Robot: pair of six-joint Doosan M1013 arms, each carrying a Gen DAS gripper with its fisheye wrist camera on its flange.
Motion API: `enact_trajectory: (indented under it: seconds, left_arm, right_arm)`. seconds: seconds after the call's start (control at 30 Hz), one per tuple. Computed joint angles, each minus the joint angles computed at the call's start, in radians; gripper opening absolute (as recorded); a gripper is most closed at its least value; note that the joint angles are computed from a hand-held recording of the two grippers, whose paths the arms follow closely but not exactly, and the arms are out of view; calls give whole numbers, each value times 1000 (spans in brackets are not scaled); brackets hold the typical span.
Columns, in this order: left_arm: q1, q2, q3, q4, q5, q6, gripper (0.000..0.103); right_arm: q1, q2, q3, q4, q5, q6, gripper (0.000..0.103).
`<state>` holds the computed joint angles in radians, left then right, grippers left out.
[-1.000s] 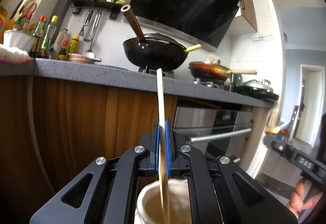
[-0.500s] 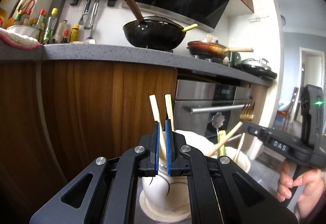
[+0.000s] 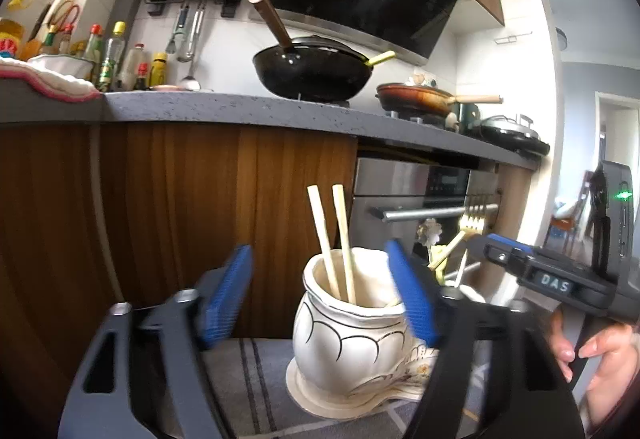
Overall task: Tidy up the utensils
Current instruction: 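Open the left tool over the larger pot while the right tool releases the fork in the smaller pot, then move the right tool down to the cloth and grasp the silver fork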
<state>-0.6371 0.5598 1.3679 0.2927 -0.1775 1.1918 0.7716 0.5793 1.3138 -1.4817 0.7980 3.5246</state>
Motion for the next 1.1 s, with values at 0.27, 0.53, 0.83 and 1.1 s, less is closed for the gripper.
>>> enact_trajectory:
  seconds: [0.27,0.53,0.83,1.1]
  left_arm:
    - [0,-17,31,-80,6,44,97]
    - [-14,-34,64,-154,28,151,98]
    - [-24,-57,118,-35,40,43,98]
    - [-36,-71,150,251,75,-227,98]
  right_arm:
    - [15,-21,22,-14,31,26,88]
    - [56,-33,39,-2,136,-9,97]
    - [84,-45,73,48,183,9,97]
    - [97,-51,104,175,189,-28,97]
